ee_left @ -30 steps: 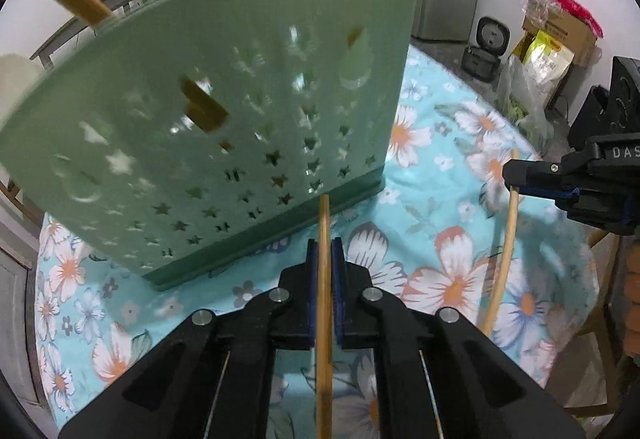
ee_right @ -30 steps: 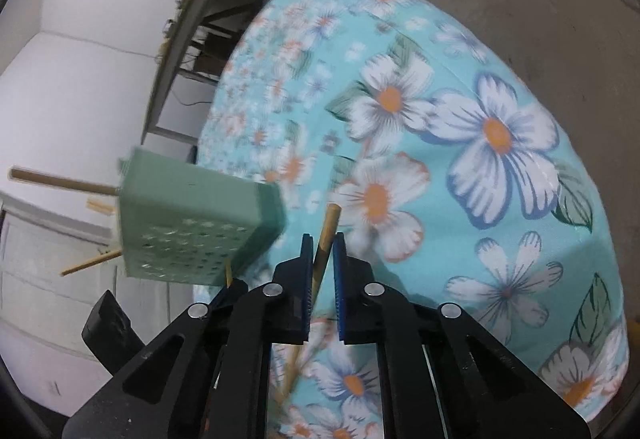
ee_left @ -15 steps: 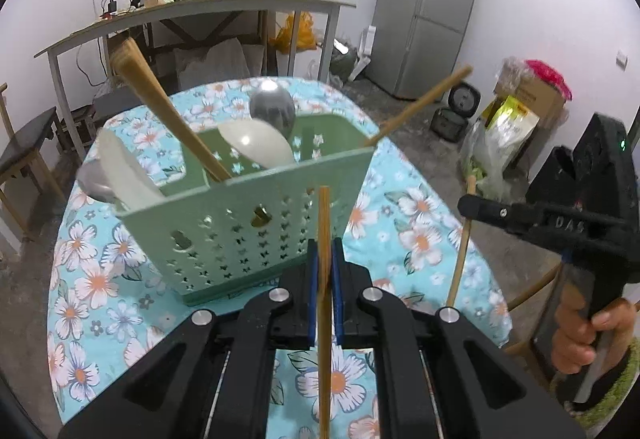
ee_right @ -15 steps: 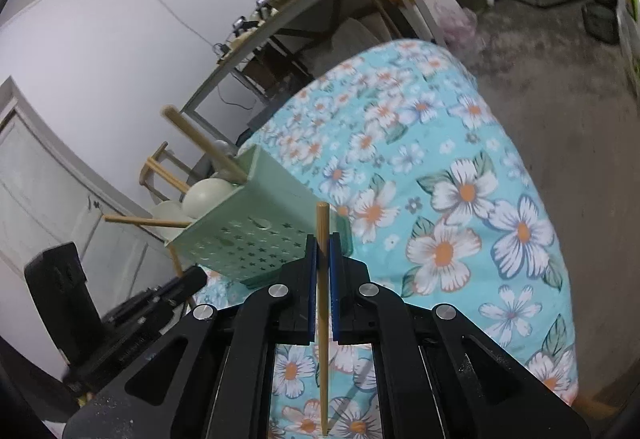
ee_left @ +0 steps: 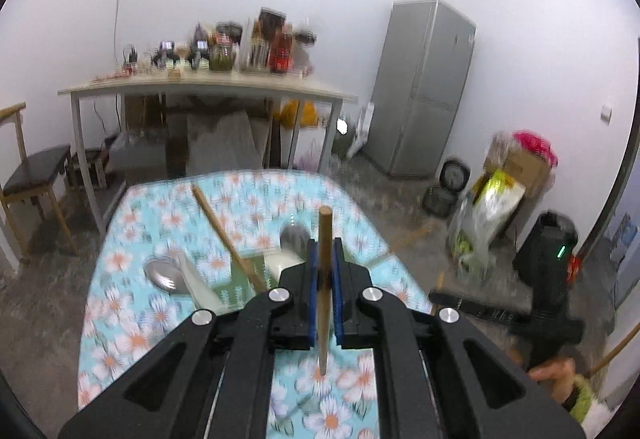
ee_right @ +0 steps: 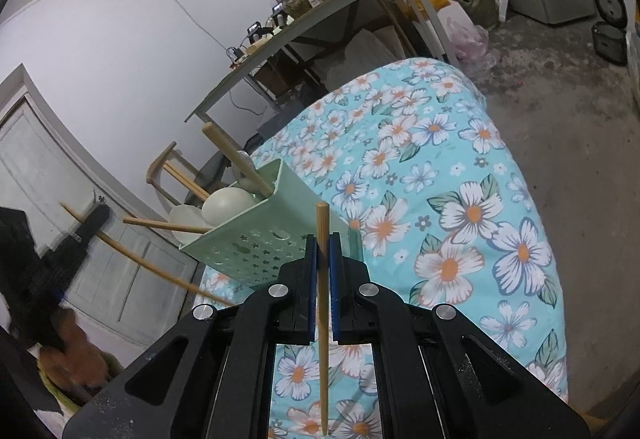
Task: Organize utensils
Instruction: 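Lower the chopstick into the holder and open the left tool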
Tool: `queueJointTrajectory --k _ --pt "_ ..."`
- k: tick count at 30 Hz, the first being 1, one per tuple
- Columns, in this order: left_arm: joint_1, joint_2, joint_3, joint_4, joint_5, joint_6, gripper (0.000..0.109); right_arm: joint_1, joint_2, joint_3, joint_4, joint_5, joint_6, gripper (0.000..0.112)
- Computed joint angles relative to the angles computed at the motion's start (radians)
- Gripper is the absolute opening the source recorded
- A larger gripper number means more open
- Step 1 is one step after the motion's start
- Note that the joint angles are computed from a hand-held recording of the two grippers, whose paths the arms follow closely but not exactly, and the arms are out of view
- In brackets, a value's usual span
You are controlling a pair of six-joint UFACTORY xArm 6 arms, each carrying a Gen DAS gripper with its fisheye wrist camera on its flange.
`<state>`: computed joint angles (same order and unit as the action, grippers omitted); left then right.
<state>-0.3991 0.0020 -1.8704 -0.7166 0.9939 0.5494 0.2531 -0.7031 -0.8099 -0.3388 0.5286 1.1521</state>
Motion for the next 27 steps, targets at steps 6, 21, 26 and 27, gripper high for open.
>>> queueJointTrajectory --k 6,21,26,27 --pt "0.03 0.098 -0.221 -0.116 -0.019 -0.002 0.005 -0.008 0.004 0.001 0.012 -0.003 -0.009 0.004" --pt "-0.069 0.413 -0.604 0.018 -0.11 -0.171 0.005 -0.031 -0.003 0.027 0.056 -0.025 -0.024 0.004" --pt "-0.126 0.343 -0.392 0.052 -0.262 -0.114 0.006 -0.035 -0.006 0.033 0.069 -0.03 -0.031 0.004" --pt "-0.133 0.338 -0.367 0.058 -0.273 -0.11 0.006 -0.035 -0.006 0.034 0.071 -0.031 -0.033 0.004"
